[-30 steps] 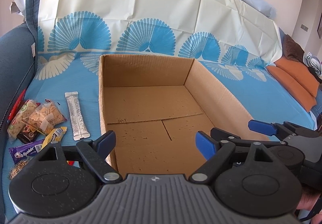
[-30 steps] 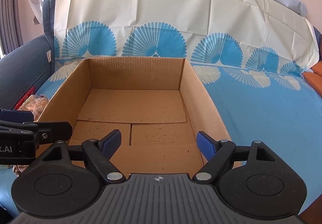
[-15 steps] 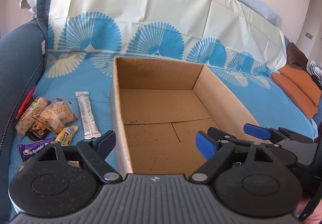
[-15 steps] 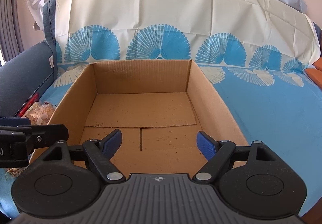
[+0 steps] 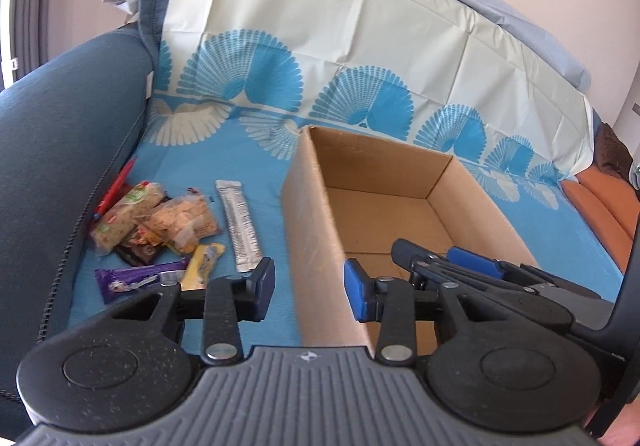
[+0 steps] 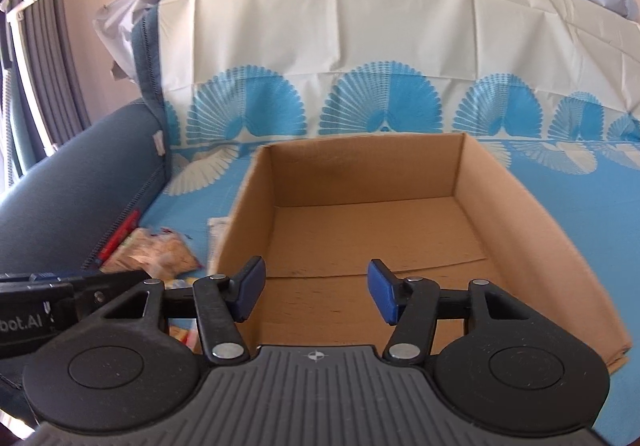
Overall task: Organize snacks
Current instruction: 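Move both tools from the box toward the snack pile, then grasp the round nut cake with the left tool while the right tool grasps the yellow wafer bar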
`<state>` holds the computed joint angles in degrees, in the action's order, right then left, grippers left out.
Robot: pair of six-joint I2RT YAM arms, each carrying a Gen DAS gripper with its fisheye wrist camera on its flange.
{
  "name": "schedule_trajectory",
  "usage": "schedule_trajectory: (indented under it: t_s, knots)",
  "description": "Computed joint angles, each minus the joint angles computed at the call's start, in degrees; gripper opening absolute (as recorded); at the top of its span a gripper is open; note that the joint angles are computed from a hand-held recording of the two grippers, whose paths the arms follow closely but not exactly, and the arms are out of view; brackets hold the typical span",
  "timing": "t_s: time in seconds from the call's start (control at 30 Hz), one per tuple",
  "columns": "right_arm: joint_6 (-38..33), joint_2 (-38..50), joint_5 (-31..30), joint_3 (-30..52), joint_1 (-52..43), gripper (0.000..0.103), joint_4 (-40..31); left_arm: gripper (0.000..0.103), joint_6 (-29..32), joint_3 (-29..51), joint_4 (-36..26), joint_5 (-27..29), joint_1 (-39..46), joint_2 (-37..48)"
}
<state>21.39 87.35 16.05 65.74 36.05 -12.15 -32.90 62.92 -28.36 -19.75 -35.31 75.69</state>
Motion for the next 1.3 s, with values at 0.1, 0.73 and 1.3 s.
schedule_trajectory:
  t_s: [0.1, 0.73, 1.3]
  knots:
    - [1.0, 1.7, 0.0, 0.9, 2.7, 0.059, 3.0, 0.042, 4.3, 1.0, -3.1, 4.5, 5.4, -2.4]
    - [5.1, 20.3, -5.5, 16.9, 9.3, 0.042, 2.6, 0.080, -7.9, -7.2, -3.8, 26.4, 34.0, -5.4]
    - [6.9, 44.1, -8.4, 46.1, 7.6, 0.021, -19.5, 0.086, -13.7, -4.0, -8.0, 27.3, 35.9, 5.6]
